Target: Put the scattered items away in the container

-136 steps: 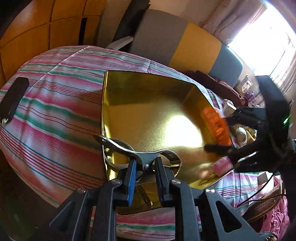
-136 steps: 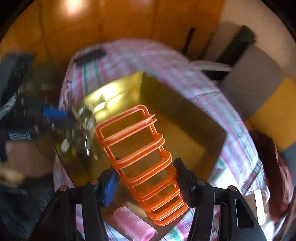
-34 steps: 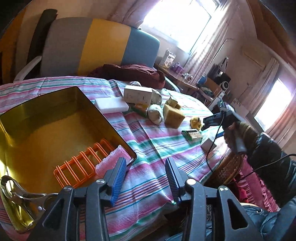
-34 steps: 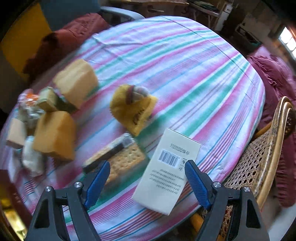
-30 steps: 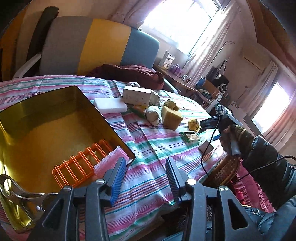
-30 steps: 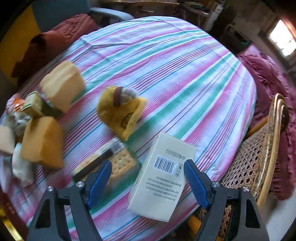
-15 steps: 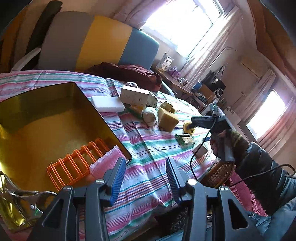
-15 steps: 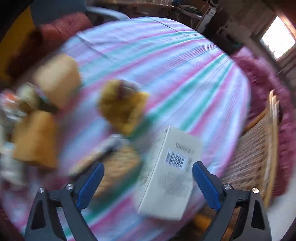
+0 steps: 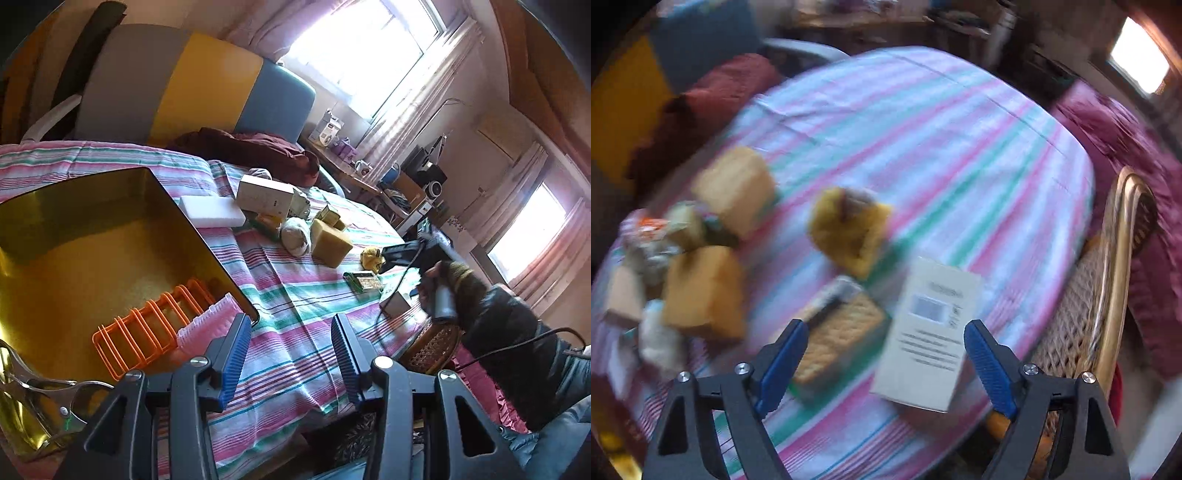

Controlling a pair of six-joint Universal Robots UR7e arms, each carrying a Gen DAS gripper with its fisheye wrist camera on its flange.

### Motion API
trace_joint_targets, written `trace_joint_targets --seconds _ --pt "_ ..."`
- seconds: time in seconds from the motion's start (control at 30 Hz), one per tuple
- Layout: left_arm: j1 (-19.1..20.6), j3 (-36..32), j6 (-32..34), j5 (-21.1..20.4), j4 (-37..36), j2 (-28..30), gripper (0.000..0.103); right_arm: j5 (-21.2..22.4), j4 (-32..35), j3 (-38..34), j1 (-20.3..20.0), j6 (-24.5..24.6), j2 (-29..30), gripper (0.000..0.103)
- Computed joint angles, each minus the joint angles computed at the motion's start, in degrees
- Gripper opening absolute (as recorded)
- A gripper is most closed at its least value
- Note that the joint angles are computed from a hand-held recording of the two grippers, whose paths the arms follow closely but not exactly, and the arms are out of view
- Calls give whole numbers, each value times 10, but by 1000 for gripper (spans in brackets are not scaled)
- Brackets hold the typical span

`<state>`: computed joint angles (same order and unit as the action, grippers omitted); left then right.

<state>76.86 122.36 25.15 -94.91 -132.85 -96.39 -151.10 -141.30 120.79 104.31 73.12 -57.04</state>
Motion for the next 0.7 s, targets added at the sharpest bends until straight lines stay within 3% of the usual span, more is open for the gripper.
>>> trace_joint_targets --seconds 0.07,0.1,0.17,0.2,0.23,0.3,0.47,0.53,0.6,0.7 --pt "1 -1 -1 -1 -1 -1 46 4 9 0 -12 40 5 91" --pt "2 -2 -2 -1 -4 0 46 -15 9 0 -9 52 12 92" --pt "4 -3 -6 -1 -5 2 46 -33 -27 3 -3 30 25 91" --pt "3 -3 -7 2 -5 3 46 -35 -53 5 1 1 30 85" --pt "1 -1 -8 7 -6 3 46 -39 -64 4 5 -21 34 73" --pt "-4 3 -6 17 -7 3 46 -38 -61 2 9 -51 32 65" --pt "-23 12 2 35 -4 1 46 8 -58 23 2 -117 -9 64" --pt "-34 17 5 47 -7 2 46 38 -34 35 -6 -116 -43 65" --pt "-42 20 7 50 -9 6 46 78 -55 49 -10 -141 -67 65" --pt "-48 21 14 42 -8 9 46 96 11 28 -6 -116 -71 72"
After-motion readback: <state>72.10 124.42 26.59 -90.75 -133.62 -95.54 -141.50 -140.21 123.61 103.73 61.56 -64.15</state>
